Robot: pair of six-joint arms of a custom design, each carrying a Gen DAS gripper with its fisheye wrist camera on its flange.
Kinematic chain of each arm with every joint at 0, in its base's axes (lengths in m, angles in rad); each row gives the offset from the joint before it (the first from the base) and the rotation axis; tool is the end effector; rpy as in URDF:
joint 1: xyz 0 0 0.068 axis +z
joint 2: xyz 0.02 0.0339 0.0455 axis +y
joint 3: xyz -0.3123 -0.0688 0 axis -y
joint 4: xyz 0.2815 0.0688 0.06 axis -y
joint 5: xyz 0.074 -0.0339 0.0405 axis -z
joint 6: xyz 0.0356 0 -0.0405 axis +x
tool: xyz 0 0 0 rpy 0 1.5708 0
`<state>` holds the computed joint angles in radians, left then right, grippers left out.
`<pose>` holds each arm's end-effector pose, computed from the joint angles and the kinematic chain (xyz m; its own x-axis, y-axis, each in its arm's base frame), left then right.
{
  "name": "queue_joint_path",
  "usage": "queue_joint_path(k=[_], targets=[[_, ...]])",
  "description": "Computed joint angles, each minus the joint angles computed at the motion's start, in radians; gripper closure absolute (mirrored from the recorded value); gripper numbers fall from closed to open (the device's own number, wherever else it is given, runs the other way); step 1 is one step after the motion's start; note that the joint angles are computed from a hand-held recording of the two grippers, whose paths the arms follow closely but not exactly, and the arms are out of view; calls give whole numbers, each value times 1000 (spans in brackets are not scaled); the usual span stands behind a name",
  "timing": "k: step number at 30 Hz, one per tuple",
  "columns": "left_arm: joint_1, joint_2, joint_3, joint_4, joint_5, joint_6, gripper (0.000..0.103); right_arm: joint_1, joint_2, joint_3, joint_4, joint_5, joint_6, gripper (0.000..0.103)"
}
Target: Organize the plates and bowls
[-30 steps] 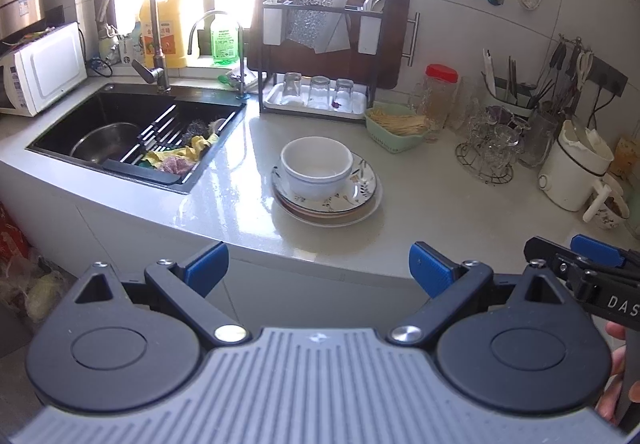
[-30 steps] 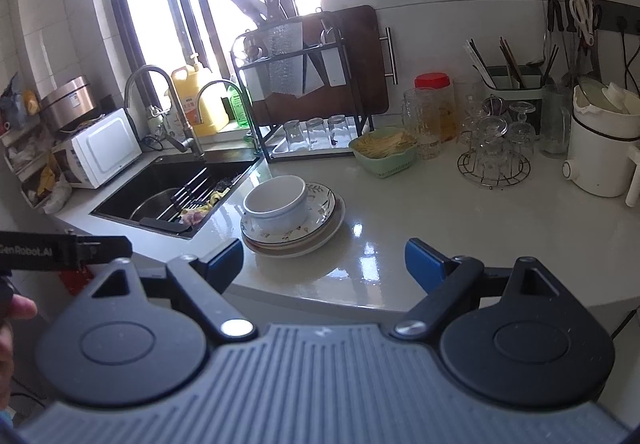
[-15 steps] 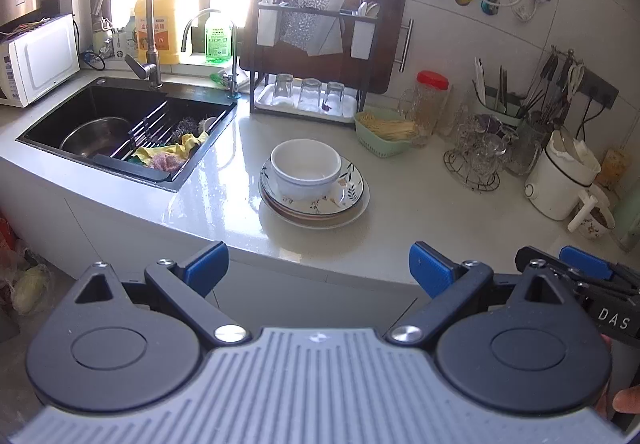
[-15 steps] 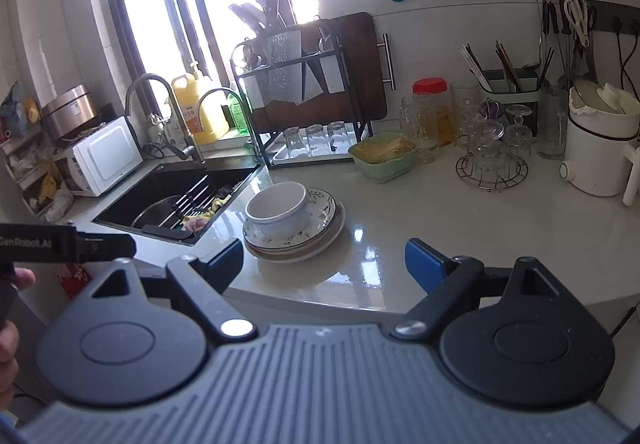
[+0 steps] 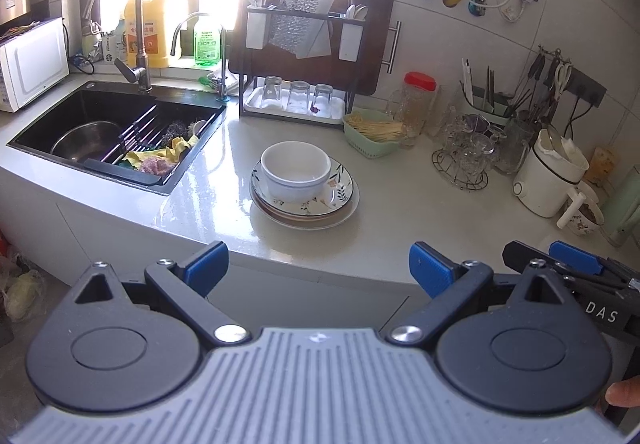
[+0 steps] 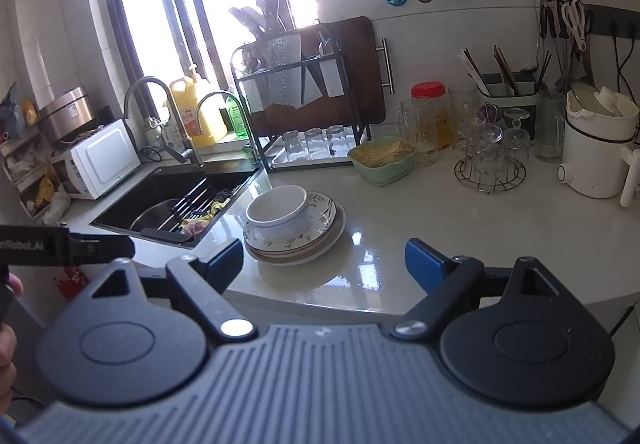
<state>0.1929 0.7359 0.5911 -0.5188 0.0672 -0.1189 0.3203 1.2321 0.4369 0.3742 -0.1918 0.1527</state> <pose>0.1595 0.0287 0.2744 -0.5837 -0.2346 -0.7773 -0.2101 0.9684 -0.1345 0.2405 0.0869 0.2046 -0.4555 0.0062 -0.8902 -0.4097 0.8863 0.2158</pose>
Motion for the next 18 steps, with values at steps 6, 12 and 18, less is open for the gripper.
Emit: queue_joint_path(k=[6,12,18], targets=[[-7,-21,-6,1,-10,-2,4,2,-3,-2,2,0,-4,14],[-2,-43,-8,-24,-6,5,4,6,-10,-4,-3,4,-2,14],[8,-60,-12,-46,8,6,4,15,-30,-14,-12,10,0,14]])
